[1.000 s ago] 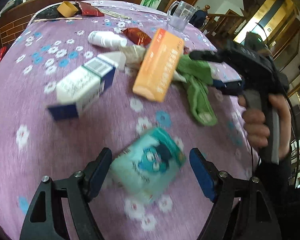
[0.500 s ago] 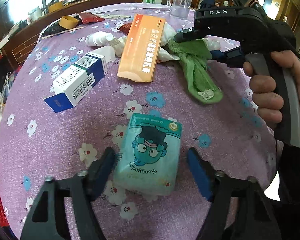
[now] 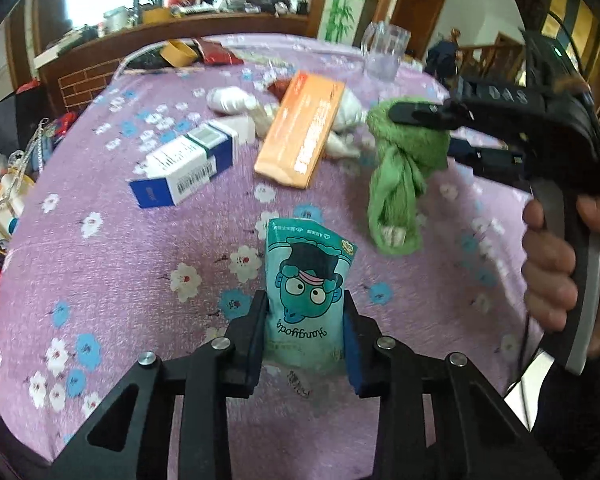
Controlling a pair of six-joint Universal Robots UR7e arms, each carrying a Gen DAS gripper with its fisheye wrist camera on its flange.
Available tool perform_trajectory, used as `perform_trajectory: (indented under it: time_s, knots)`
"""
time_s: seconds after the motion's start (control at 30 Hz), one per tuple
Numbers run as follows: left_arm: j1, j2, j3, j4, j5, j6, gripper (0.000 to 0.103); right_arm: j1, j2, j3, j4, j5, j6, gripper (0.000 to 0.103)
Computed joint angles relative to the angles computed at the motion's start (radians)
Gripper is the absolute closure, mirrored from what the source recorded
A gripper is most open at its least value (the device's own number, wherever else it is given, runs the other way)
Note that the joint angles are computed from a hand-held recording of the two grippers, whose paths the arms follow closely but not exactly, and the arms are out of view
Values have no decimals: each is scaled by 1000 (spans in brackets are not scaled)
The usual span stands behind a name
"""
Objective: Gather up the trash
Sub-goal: 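Carry the bag and towel over the red wastebasket and open both tools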
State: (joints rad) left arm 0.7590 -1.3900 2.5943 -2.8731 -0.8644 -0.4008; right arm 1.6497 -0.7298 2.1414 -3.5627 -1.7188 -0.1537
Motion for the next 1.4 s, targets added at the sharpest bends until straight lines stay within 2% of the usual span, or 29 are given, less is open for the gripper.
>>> perform_trajectory:
  time_s: [0.17, 0.37, 0.6, 0.83, 1.13, 1.4]
  knots:
    - [-121, -127, 58, 75, 70, -141, 68, 48, -30, 79, -101, 22, -46, 62]
    - [-183, -270, 87, 118, 114, -219, 68, 133, -66, 157, -219, 28, -83, 62]
    - [-311, -479, 106, 351, 199, -361, 68, 230, -89, 216, -311, 27, -117, 62]
    - [-406, -604, 111, 533, 257, -477, 68, 279, -93, 240, -342, 44, -129, 62]
    - [-422, -656, 109, 583, 281, -503, 68, 299, -90, 238, -340, 60, -136, 62]
    - [-382, -651, 104, 539, 291, -469, 68, 284, -72, 208, -303, 81, -130, 62]
